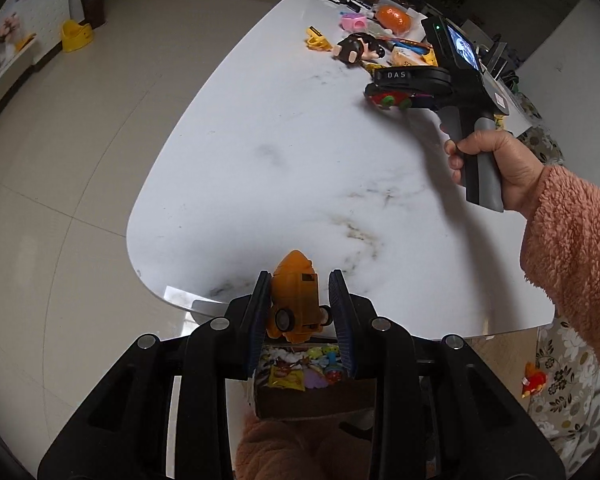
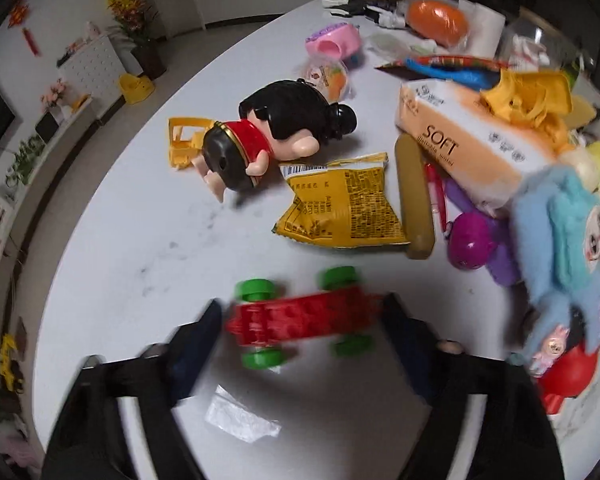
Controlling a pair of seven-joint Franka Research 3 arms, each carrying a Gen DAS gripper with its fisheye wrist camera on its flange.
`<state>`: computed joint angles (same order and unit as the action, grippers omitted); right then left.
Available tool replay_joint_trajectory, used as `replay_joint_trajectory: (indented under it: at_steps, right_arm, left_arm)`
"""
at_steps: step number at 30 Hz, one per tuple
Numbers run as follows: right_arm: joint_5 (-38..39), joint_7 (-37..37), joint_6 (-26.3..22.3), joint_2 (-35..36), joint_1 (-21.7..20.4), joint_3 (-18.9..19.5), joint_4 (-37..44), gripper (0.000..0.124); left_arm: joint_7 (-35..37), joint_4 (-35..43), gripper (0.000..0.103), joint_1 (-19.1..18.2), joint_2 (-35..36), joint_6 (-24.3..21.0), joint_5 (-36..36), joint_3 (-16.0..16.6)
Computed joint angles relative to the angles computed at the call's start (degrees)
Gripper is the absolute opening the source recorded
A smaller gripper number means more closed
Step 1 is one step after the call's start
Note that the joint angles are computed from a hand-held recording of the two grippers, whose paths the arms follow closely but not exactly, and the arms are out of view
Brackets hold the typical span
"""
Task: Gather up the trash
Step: 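Grasp the orange toy with the left gripper while the right gripper grasps the red-green toy car, then lower the orange toy and toy car into the cardboard box and release both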
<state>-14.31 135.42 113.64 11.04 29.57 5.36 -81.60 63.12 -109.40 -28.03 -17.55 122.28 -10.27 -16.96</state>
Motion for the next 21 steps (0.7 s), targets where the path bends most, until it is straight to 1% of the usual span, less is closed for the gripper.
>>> replay_joint_trajectory:
  at_steps: [2, 4, 7, 10, 13, 14, 16, 18, 19, 21]
  right_arm:
    - [2.92, -0.7, 2.78, -2.47, -0.54, 0.49, -3.34, 0.073]
    - [3.64, -0.57, 4.9, -6.48, -0.68, 1.17, -7.93, 0.073]
    - [7.14, -0.58, 10.86, -16.03, -1.49, 2.94, -18.14, 0.073]
    - [7.77, -0.23, 11.9, -25.39, -1.9, 6.1, -25.68, 0.073]
    - [9.12, 1.58, 9.48, -35.0, -2.0, 9.78, -31.94, 0.074]
    - [9.79, 3.06, 7.55, -38.72, -1.99, 11.32, -34.01, 0.074]
    - [11.83, 4.92, 4.65, -43.89, -2.05, 13.58, -36.84, 0.074]
    - [14.16, 7.4, 0.52, -49.45, -1.76, 16.1, -40.05, 0.074]
    - [15.2, 8.12, -0.52, -50.89, -1.91, 16.82, -41.23, 0.074]
    - [18.92, 13.3, -3.33, -55.73, -1.3, 19.61, -44.85, 0.074]
  left_arm:
    - [0.73, 0.88, 0.029, -0.14, 0.82, -0.1, 0.3, -0.13]
    - [2.06, 2.53, 0.029, -0.48, 2.21, -0.19, 0.52, -0.45]
    - [4.33, 4.35, 0.029, -1.05, 3.6, -0.35, 0.57, -0.97]
    - [6.62, 6.55, 0.029, -2.04, 5.14, -0.83, -0.17, -1.76]
    - [8.86, 7.12, 0.029, -3.22, 5.45, -0.91, -1.26, -2.52]
    - [9.86, 6.93, 0.029, -3.89, 5.25, -1.09, -2.14, -2.8]
    - [11.3, 6.14, 0.029, -4.98, 4.64, -1.64, -3.6, -3.16]
    - [13.29, 3.88, 0.029, -6.58, 3.1, -1.83, -6.34, -3.38]
    - [14.36, 2.61, 0.029, -7.41, 2.47, -1.86, -7.81, -3.38]
    - [16.13, -0.58, 0.029, -9.22, 1.45, -2.39, -11.24, -3.45]
